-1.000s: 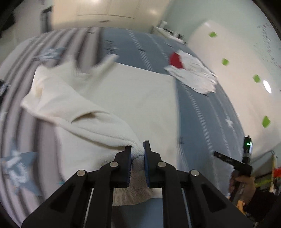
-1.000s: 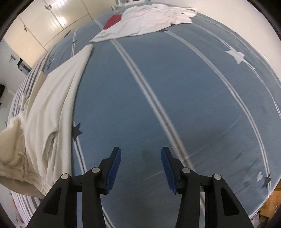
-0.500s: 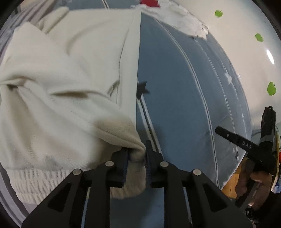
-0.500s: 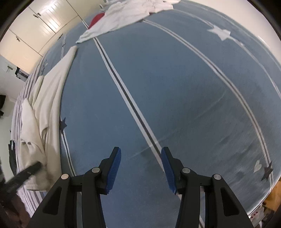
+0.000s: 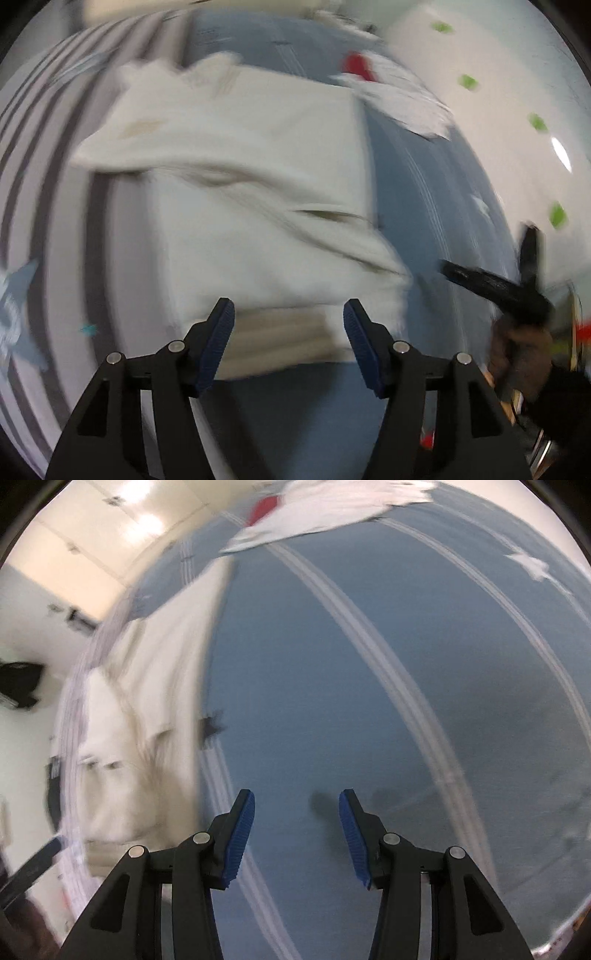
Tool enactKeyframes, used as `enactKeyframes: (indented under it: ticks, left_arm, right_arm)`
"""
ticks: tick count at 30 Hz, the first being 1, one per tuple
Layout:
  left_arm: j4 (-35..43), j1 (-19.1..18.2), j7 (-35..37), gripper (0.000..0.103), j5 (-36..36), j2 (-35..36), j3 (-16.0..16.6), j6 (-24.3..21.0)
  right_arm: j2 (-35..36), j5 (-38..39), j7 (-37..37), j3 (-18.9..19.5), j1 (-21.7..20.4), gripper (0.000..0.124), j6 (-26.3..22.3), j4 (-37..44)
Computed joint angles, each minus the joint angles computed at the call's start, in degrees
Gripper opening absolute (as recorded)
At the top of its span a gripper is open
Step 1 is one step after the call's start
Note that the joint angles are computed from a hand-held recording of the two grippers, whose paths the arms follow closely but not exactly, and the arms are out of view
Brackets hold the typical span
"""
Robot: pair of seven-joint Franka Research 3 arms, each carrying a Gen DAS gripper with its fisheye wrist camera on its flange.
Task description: Fold clothes
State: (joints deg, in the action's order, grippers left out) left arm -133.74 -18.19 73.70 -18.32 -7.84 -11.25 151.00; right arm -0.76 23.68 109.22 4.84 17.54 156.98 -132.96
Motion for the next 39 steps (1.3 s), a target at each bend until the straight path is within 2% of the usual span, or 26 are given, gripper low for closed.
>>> enactKeyframes:
  ticks: [4, 9, 11, 13, 15, 16, 19, 22, 23, 25, 26, 28, 29, 31, 34, 39]
  left_arm:
    - [-1.97, 3.32, -4.58, 0.059, 1.72, 0.6, 1.72, 0.85]
    - [-2.89, 5.72, -5.76, 0.059, 4.36, 0.62, 2.64, 2.98]
    - [-2.38, 6.99, -6.65, 0.059, 6.37, 1.66, 2.96, 4.37]
    - [-2.24, 7.83, -4.12, 0.059, 4.51, 3.71, 3.92, 7.14]
    - [0.45, 9.48, -1.89, 0.059, 2.42, 7.3, 4.8, 7.92]
    - [2.21, 10.41, -0.78, 0.059, 1.02, 9.37, 4.65, 8.08]
    - [8.29, 14.0, -0.13, 0.059, -0.72, 16.02, 3.9, 7.33]
    - [14.14, 18.75, 2.09, 0.059, -6.17, 22.11, 1.34, 6.13]
    - [15.3, 20.75, 4.29, 0.059, -9.16, 23.37, -0.42, 6.7]
    - [18.22, 21.66, 4.06, 0.058, -7.71, 25.86, -0.8, 6.14]
    - [19.28, 21.39, 3.6, 0.054, -5.24, 26.71, -0.48, 6.45]
    - [21.99, 18.72, -0.28, 0.01, 4.54, 28.3, 2.28, 5.3]
    - [22.81, 18.38, -0.64, 0.004, 7.36, 28.57, 2.33, 5.36]
    - [24.57, 17.63, -1.11, 0.003, 12.74, 29.13, 2.51, 5.36]
    - [27.38, 17.2, -1.27, 0.003, 16.98, 29.17, 1.71, 5.93]
    - [38.19, 16.52, 2.94, 0.003, 19.2, 32.48, -1.61, 5.62]
  right_arm:
    - [3.85, 10.48, -10.46, 2.5, 2.63, 0.052, 0.15, 5.29]
    - [6.25, 11.58, -14.0, 3.92, 4.72, 0.054, -1.5, 8.33]
    - [7.68, 8.07, -11.27, 3.63, 5.7, 0.054, -1.81, 9.69]
    - [8.91, 7.45, -10.14, 3.87, 6.24, 0.054, -0.53, 10.49]
    - [10.56, 1.6, -4.63, 2.67, 7.46, 0.037, -1.17, 12.06]
    - [11.47, 0.1, -3.31, 2.45, 7.58, 0.019, -2.04, 13.15]
    - [13.68, -1.34, -1.95, 2.58, 7.42, 0.018, -3.51, 15.46]
    - [14.32, -1.59, -2.6, 3.02, 7.21, 0.018, -3.73, 15.84]
    - [14.41, -1.91, -2.4, 2.96, 7.26, 0.018, -3.9, 15.83]
    - [14.72, -1.51, -2.21, 3.07, 7.03, 0.021, -4.51, 15.98]
    - [15.09, -1.84, -1.72, 2.93, 7.12, 0.022, -4.91, 16.3]
    - [15.86, -3.89, 0.18, 2.3, 7.74, 0.024, -5.69, 17.1]
    - [15.95, -4.78, 0.68, 2.15, 7.97, 0.024, -5.87, 17.23]
    - [16.76, -6.68, 1.38, 1.96, 8.51, 0.02, -5.91, 17.96]
    - [16.86, -8.69, 3.08, 1.61, 9.25, 0.015, -5.48, 17.9]
    - [11.51, -7.69, 4.05, 2.47, 8.95, 0.013, -4.06, 12.58]
